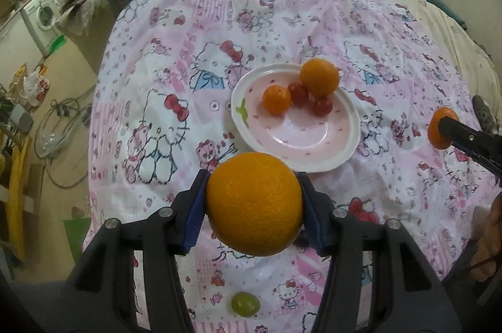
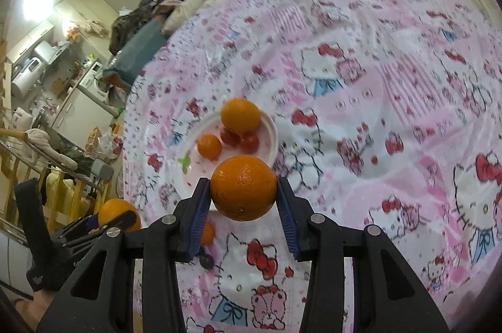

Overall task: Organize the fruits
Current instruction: 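Carry the large orange and the mandarin over the white plate with both tools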

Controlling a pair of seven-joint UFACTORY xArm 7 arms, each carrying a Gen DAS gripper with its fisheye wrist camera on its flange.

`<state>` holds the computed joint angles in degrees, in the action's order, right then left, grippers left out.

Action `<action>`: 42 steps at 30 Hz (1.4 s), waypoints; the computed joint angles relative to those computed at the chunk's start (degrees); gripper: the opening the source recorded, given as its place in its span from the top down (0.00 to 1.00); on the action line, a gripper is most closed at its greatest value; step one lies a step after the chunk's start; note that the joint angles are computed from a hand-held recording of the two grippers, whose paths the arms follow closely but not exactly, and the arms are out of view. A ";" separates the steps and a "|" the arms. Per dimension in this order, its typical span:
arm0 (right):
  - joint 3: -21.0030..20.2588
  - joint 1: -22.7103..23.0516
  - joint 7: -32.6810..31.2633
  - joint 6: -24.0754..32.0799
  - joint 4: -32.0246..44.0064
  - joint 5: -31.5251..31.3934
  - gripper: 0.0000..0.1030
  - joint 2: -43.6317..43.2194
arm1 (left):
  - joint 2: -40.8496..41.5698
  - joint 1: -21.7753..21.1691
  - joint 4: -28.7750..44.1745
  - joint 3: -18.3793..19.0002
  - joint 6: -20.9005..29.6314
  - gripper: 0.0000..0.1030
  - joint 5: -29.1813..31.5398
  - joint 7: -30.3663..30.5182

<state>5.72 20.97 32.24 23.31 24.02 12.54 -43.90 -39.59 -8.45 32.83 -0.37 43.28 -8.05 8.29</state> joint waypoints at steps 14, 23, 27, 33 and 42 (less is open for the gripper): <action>-3.59 1.76 -7.63 -3.59 5.00 0.91 0.57 7.27 | 9.37 -0.65 9.67 -0.96 -0.56 0.51 0.77 1.77; -6.27 3.01 -14.71 -4.03 9.32 5.74 0.57 14.83 | 18.78 -0.26 14.67 -1.56 -2.04 0.51 0.76 1.77; -7.95 3.93 -18.84 -3.92 10.82 9.80 0.57 18.04 | 21.57 0.06 14.86 -1.85 -3.68 0.51 1.20 1.71; -9.53 5.33 -26.82 -2.66 14.36 18.45 0.57 23.98 | 25.77 -0.45 16.07 -1.02 -3.73 0.51 -2.15 4.61; -4.82 0.69 -31.46 1.23 18.34 22.37 0.57 31.56 | 30.30 -0.84 17.68 -2.21 -5.30 0.51 -3.42 8.33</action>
